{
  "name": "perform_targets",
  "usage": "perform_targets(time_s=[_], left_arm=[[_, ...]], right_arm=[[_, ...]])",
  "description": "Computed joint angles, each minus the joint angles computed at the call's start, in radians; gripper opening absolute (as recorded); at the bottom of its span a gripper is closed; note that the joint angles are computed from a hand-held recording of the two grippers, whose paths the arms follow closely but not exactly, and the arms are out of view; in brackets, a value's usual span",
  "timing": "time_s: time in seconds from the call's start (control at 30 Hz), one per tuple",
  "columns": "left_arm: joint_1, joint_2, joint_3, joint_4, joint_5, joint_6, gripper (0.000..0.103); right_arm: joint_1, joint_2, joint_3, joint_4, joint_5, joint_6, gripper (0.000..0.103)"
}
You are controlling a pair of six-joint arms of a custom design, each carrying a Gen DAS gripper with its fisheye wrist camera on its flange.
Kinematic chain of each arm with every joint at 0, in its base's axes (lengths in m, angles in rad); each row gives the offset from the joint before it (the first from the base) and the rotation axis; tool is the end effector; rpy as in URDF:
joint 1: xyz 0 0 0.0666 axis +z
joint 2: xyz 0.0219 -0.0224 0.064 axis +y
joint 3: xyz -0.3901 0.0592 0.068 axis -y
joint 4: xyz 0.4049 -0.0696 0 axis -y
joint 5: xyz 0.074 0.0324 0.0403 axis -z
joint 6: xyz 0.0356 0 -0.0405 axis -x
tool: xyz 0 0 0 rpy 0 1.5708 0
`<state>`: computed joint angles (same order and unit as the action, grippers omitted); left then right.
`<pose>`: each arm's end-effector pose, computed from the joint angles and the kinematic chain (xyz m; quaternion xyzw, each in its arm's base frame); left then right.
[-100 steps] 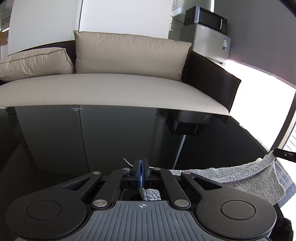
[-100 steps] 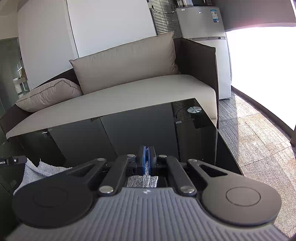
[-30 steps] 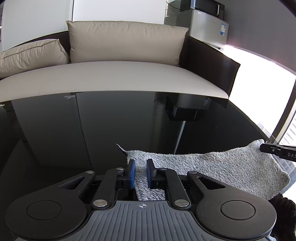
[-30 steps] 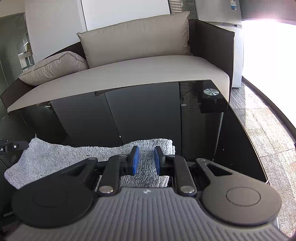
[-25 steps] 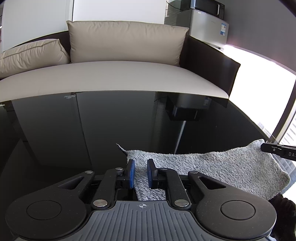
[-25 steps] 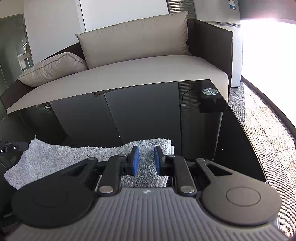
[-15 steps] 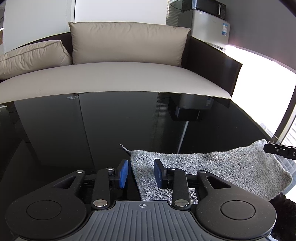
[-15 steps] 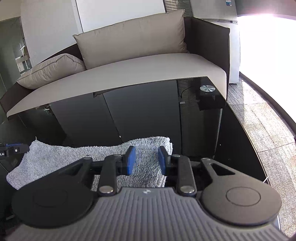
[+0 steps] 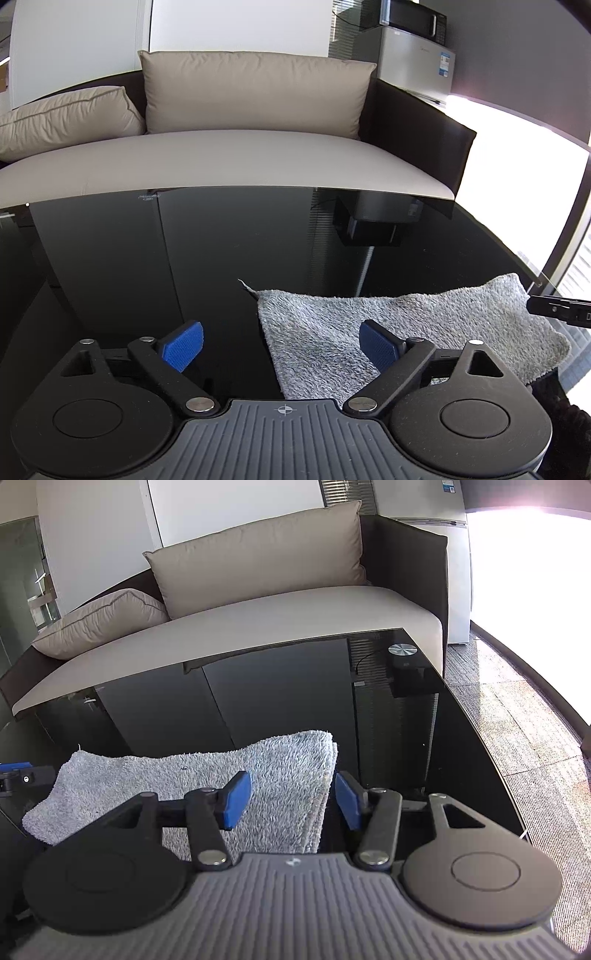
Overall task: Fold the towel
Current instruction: 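Lower the folded edge onto the towel and open both grippers, then grasp the folded towel's edge with the right gripper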
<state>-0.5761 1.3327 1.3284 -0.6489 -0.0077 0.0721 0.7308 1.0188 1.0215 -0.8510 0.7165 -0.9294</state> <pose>0.4090 -0.2658 0.4572 0.2219 0.8687 -0.1378 0.4209 0.2740 0.2137 0.4237 0.2102 0.8595 0.0229 0.4654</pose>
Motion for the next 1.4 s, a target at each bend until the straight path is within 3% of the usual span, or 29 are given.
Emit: perform_targets(time_s=[0.23,0.67,0.87,1.4], left_arm=[[0.001,-0.028,-0.023,-0.014,0.007,0.000,0.102],[-0.002,-0.074,-0.062,-0.044,0.019,-0.009,0.102],[0.003,-0.087,-0.069,-0.057,0.025,-0.002,0.102],[-0.002,-0.113,-0.094,-0.068,0.025,0.001,0.102]], right_arm=[[0.059,-0.008,0.005,-0.063,0.036,-0.081,0.069],[0.137,-0.005,0.030,-0.211,0.072,-0.274,0.069],[0.162,-0.019,0.028,-0.236,0.077,-0.368,0.069],[0.198,-0.001,0.044,-0.273,0.104,-0.424,0.066]])
